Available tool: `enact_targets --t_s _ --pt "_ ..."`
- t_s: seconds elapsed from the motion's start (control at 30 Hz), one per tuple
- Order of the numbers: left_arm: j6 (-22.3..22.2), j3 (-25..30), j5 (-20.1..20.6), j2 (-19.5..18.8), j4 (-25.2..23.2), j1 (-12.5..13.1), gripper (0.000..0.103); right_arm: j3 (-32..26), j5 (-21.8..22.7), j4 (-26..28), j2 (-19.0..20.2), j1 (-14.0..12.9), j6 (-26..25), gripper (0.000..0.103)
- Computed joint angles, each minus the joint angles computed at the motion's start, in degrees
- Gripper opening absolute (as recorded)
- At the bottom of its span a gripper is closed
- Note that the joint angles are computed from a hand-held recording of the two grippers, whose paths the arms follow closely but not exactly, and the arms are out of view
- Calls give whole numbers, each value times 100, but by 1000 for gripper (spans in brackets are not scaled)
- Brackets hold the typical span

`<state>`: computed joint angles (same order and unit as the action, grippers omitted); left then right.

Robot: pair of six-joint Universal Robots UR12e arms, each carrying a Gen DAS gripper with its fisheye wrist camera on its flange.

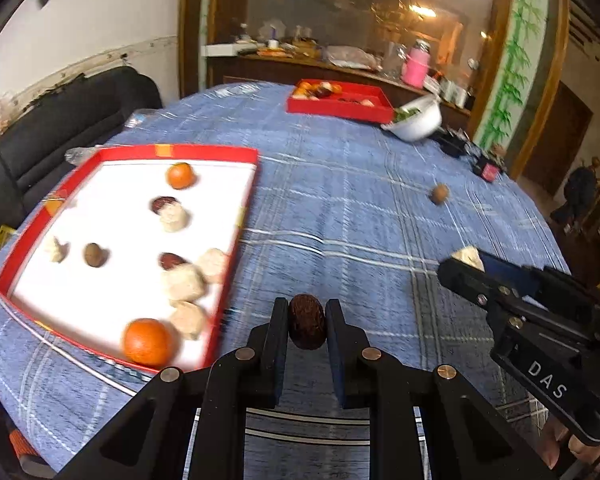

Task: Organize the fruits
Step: 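Carry the date and pale round snack over the red tray, then open both grippers to drop the date and pale snack into the tray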

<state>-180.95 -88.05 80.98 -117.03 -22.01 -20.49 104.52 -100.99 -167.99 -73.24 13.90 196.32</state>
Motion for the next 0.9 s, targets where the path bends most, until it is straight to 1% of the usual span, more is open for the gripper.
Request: enact_targets --t_s 0.13,0.23,0.47,0.6,0.73,0.9 --pt "-320 -47 160 25 208 151 18 -77 142 -73 59 24 -61 28" --pt "-546 -7 309 -3 197 293 18 -229 320 -116 171 63 -190 28" --pt "-1022 151 750 -126 100 530 17 -904 827 -75 672 171 -373 28" --pt "-1218 247 975 -204 41 632 17 -1329 997 8 973 257 -562 28" --pt "-1354 427 1189 -334 -108 711 17 -1731 969 118 1234 301 -635 28" --pt "-1336 631 1332 -471 -343 741 17 -2269 901 546 1554 222 -408 28"
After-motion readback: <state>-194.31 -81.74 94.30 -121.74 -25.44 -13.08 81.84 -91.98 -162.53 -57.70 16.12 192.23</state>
